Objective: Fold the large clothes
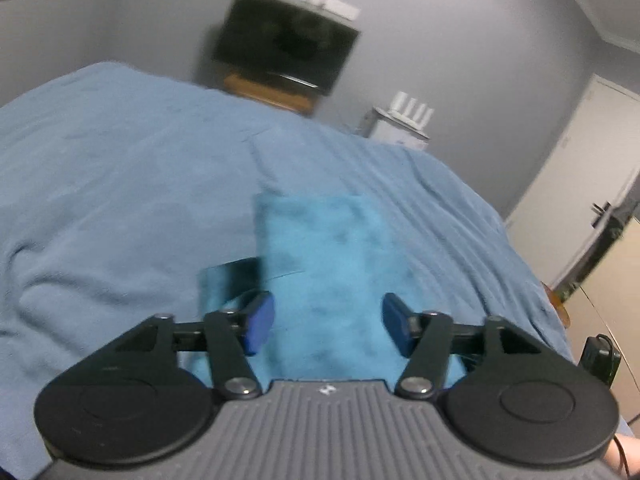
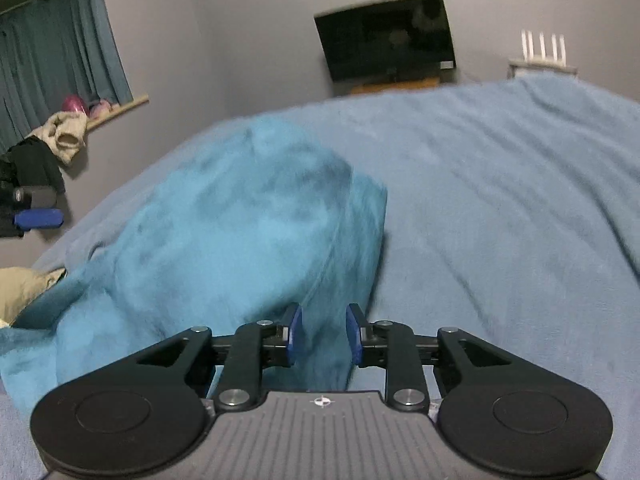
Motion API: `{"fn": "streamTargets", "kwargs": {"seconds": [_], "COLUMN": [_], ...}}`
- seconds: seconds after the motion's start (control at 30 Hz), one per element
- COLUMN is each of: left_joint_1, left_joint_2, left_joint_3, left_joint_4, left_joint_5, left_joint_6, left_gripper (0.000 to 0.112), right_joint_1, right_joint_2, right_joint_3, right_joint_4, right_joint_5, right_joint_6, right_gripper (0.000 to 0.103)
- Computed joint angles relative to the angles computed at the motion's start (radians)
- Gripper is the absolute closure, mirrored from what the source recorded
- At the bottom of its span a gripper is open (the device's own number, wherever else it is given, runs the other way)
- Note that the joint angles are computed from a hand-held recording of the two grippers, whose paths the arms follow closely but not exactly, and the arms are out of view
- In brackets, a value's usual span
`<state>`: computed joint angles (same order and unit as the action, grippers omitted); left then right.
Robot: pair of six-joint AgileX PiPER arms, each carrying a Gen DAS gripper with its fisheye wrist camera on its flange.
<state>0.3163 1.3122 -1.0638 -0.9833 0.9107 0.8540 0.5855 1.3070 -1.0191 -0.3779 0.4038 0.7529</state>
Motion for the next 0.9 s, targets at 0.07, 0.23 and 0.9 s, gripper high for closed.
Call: {"fn": "streamTargets", "kwargs": {"seconds": [0.07, 0.23, 0.9], "left_joint_1": [-0.107, -0.282, -0.002], "left_joint_2": [0.021, 0.106, 0.423], "left_joint_3": [-0.011, -0.030, -0.150], "left_joint_4": [0.049, 0.278, -0.138], "left_joint_5": [-0.074, -0.302, -0.026], "left_joint_6": [-0.073, -0.381, -0.051], "left_gripper": [0.051, 0.050, 0.110], "right_joint_1": [0.018, 0.079, -0.050], "right_joint_2": [-0.016, -0.016, 0.283], "right_joint_3": [0.007, -0.026, -0.299], "right_joint_4": [-0.074, -0.234, 0.097], "right_joint_5": [-0.010, 0.019, -0.059], "right_joint_6": [0.052, 0.116, -0.224], "right_gripper": [0.074, 0.074, 0.063]}}
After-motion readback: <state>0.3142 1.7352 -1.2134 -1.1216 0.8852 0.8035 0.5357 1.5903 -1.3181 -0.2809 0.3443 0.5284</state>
